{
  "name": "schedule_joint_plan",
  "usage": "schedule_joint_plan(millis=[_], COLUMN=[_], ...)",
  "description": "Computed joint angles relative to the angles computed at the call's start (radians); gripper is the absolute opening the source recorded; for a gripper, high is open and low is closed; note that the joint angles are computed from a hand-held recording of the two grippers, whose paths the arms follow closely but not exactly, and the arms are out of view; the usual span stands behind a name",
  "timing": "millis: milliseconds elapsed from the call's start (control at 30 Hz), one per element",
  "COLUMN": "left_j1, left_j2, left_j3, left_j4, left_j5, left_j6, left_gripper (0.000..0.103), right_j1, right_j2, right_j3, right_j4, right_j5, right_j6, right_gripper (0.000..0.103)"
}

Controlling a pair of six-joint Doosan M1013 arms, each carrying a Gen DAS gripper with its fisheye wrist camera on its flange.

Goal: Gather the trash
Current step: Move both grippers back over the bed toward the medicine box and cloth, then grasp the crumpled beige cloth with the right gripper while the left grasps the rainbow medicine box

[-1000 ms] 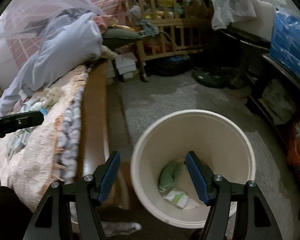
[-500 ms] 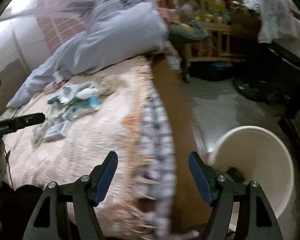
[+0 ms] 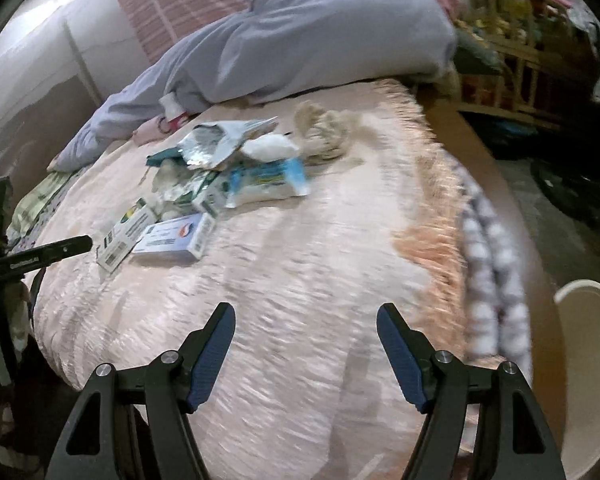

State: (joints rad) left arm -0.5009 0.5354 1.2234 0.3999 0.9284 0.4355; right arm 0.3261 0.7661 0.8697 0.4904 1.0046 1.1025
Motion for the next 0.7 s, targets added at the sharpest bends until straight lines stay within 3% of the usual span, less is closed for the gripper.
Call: schedule_joint_plan(millis=[233,500,700], left_j1=[0.027,0.044,0.057], left_j2=[0.030,0.074,0.104], left_j3=[-0.017,-0.071,-0.104], left_j4=[-0.043,-0.036,-0.073], left_j5=[-0.044,-0.010,0.024], left_j6=[0.043,0.117,0.158], left_gripper=[0.053,0.057,0.057], right_j1=[0.026,0.057,0.052], right_j2=[0.046,0.098,0.186], right_j3=[-0.081,-0.176,-0.350], right_j4=[-0.003,-0.031,-0.103], right_j5=[0.055,0.094,0.099], right_j6=[-0.004,-0.030,0.100], right_gripper=[0.072,0.073,0.074])
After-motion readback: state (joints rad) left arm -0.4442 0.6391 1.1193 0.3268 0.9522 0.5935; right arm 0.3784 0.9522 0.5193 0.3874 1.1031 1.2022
